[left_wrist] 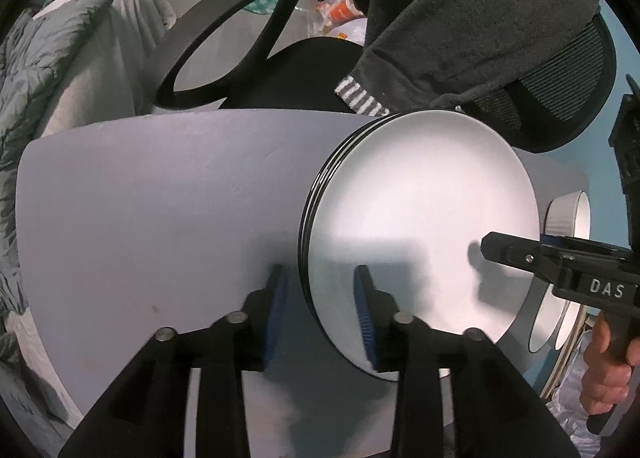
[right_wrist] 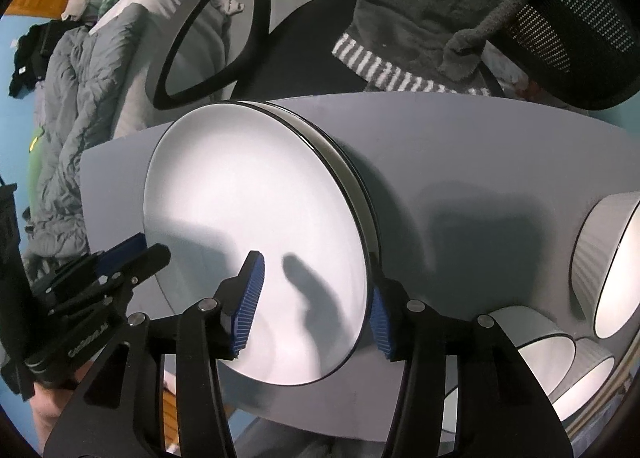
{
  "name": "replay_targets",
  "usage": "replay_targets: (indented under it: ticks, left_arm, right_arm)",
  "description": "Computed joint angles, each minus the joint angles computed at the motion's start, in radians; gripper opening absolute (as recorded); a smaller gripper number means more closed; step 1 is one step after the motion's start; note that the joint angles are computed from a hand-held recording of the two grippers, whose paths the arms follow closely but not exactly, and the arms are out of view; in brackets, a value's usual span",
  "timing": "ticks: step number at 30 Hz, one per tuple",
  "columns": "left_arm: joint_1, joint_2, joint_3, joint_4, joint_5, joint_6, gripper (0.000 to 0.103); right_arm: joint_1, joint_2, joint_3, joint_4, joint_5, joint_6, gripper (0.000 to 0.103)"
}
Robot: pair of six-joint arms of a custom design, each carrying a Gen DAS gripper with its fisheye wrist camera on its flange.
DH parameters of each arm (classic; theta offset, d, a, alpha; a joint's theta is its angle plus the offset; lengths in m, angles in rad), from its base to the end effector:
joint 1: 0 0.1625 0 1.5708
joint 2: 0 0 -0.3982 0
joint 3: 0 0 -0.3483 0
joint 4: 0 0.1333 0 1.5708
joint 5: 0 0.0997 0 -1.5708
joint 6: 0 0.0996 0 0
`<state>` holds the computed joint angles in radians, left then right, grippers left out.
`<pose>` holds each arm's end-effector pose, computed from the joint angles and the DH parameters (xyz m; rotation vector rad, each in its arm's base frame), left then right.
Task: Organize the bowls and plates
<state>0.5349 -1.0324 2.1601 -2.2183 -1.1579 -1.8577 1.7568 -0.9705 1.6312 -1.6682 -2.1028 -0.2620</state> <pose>-0.2556 -0.3529 0.0627 -0.9096 2.4190 -0.4582 0.1809 -0.5138 0.1515 0.7576 -2.4260 -0.7588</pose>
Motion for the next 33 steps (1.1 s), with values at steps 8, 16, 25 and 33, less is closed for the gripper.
replay_targets:
  ticks: [8, 16, 25, 33]
  left_arm:
    - [-0.068, -0.012, 0.027, -0.014, 0.011, -0.071, 0.055]
    - [-0.145, -0.03, 0.052, -0.019, 0.014, -0.161, 0.06]
    - [-0.215, -0.058, 0.04, 0.051, 0.034, -0.233, 0.061]
    - [-0.271, -0.067, 0.025, 0.108, 0.045, -0.291, 0.061]
  right_arm:
    - [0.004, -0.019, 0.022, -0.012, -0.003, 0.032, 0.054]
    - [0.01, -0.032, 0.04, -0.032, -0.015, 0.08, 0.055]
    - [0.023, -0.061, 0.081, -0.083, -0.052, 0.1, 0.061]
    - [0.033, -0.121, 0.138, -0.118, -0.044, 0.068, 0.062]
